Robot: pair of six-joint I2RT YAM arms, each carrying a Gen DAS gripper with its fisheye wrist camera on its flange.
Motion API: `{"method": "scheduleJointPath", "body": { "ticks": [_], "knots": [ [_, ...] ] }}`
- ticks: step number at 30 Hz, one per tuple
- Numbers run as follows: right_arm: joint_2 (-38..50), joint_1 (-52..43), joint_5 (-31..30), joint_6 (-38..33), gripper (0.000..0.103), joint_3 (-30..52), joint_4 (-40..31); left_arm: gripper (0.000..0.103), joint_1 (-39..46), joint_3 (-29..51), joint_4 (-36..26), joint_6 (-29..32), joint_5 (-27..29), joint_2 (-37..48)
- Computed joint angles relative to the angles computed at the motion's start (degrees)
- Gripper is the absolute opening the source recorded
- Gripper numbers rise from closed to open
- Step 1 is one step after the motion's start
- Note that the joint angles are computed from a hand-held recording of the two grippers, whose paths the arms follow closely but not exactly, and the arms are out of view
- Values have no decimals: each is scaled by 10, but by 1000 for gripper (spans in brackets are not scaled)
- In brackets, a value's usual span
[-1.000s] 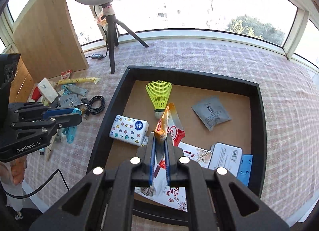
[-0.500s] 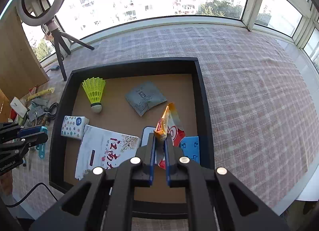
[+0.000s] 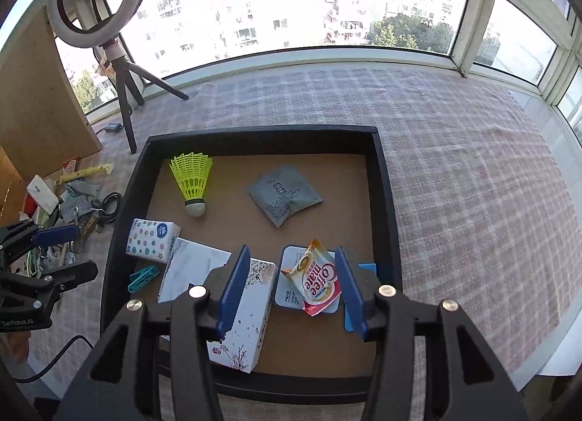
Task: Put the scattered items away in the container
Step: 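Move both grippers back over the cluttered pile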
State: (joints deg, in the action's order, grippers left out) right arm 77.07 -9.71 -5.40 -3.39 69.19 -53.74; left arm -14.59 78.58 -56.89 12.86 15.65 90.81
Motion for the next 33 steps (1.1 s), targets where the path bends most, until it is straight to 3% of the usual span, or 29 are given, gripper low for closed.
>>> {"method": "scheduleJointPath", "body": {
  "ticks": [11, 21, 28, 33],
  "knots": [
    [8, 124, 24, 40, 48, -7, 22, 61, 106, -34, -1, 36, 15, -31],
    [21, 269, 35, 107, 48, -21, 63, 61, 333, -64, -14, 162, 36, -51],
    [46, 379, 26, 188, 48, -8, 78, 61, 529, 1, -40, 255, 46, 23],
    [71, 470, 60, 242, 48, 9, 81, 61, 622, 89, -68, 291, 56, 102]
  ]
}}
